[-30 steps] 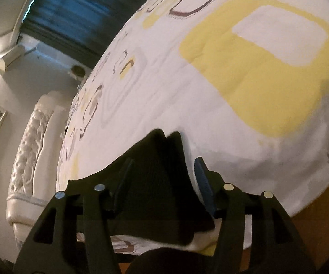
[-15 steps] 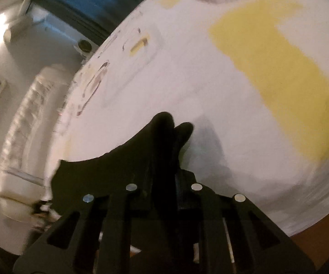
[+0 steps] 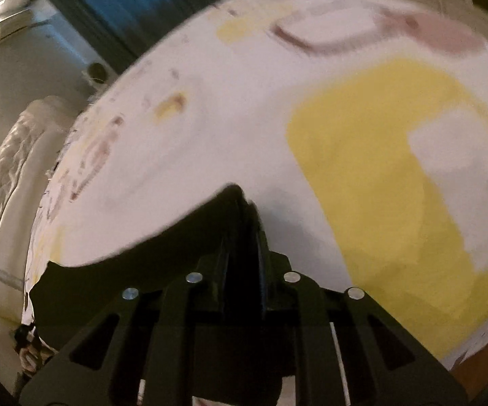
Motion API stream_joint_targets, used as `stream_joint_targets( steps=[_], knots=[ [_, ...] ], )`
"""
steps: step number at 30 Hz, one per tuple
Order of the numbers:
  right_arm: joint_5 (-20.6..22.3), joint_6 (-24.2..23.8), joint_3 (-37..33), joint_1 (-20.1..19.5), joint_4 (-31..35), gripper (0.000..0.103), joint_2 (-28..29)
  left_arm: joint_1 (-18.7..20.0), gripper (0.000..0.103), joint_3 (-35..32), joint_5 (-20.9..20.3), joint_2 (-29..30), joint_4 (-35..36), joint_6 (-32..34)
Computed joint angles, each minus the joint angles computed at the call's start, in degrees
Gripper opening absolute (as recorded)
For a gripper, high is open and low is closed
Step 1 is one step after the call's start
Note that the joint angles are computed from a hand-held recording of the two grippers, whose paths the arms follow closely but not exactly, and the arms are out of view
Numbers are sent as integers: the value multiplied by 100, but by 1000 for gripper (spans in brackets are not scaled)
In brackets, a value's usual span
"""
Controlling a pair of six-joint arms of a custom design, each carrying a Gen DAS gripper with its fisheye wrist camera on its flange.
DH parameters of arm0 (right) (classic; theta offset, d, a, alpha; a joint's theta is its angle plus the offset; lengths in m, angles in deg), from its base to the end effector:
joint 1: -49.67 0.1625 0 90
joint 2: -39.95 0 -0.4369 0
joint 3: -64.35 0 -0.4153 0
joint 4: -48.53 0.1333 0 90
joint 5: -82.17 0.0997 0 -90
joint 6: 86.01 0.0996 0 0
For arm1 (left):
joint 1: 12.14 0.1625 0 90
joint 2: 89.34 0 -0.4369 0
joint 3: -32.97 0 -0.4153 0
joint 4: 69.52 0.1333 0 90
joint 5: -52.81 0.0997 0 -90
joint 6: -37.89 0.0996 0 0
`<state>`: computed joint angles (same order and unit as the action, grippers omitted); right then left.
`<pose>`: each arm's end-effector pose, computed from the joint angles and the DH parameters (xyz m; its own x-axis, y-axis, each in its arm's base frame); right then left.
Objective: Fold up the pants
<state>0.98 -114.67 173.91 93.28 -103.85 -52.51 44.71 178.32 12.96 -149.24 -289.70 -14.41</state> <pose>-0.2728 -0.4650 0.4785 -0.9116 0.3292 0.2462 0.0824 0.7330 -0.6752 -0.0255 -0.4226 0.1513 -0.8161 -0.5330 0.2233 -0.4207 0.2831 -0.8619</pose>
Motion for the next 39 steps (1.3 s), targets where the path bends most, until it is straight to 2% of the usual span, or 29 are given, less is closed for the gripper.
stream_joint_targets(
  steps=[2,5,7,9,10,11,12,13,16,17,19,20,22,23,24,25,27,29,33,34,37,38,39],
  knots=[
    [689,331,68,-394,116,29,-127,48,14,-7,-82,-50,24,137],
    [959,962,353,-742,-456,32,-412,67,15,2,-140,-87,-5,198],
    [1295,1060,620,-932,-592,32,-709,20,15,-13,-68,-111,65,399],
    [1359,889,875,-918,-597,37,-954,-22,16,-10,35,-151,153,613],
    [1364,802,994,-862,-603,41,-1054,14,16,-34,12,-179,230,677],
    [1328,704,1127,-787,-558,51,-1156,33,18,-26,3,-188,268,650],
    [1226,723,1238,-717,-600,53,-1214,89,18,-24,-65,-207,265,573],
    [1151,822,1322,-693,-646,53,-1255,134,18,-26,-117,-220,258,487],
    [1640,1372,1503,-1001,-579,54,-1405,149,18,-8,-150,-320,316,284],
    [1849,1501,1466,-1130,-498,54,-1408,108,18,19,-111,-398,368,357],
    [1904,1547,1297,-1193,-294,55,-1377,10,20,114,-26,-528,393,552],
    [1910,1399,1051,-1176,83,57,-1275,-103,23,171,177,-633,492,650],
    [1780,1351,826,-1115,293,58,-1171,-436,37,339,745,-858,598,854],
    [1743,1238,630,-1072,539,63,-1059,-592,47,411,920,-959,568,979],
    [1809,1093,462,-1060,858,64,-966,-731,56,455,1045,-1026,484,1141],
    [1820,946,272,-1016,1168,64,-830,-845,60,469,1123,-1080,439,1300],
    [1778,770,52,-940,1511,65,-645,-1040,72,430,1160,-1127,364,1681],
    [1764,603,-191,-866,2001,65,-417,-1179,78,303,1135,-1020,275,2063],
    [1662,164,-335,-720,2365,73,-273,-1184,85,-171,606,-658,605,2701],
    [1671,-6,-426,-686,2667,73,-237,-1171,85,-279,484,-562,776,2791],
    [1440,-215,-502,-555,2904,68,-218,-1097,85,-586,191,-290,1341,2931],
    [1430,-176,-522,-551,2942,57,-206,-1085,85,-662,120,-187,1463,2942],
    [1476,-131,-562,-567,3027,38,-181,-1076,85,-748,59,-84,1613,2932]
  ],
)
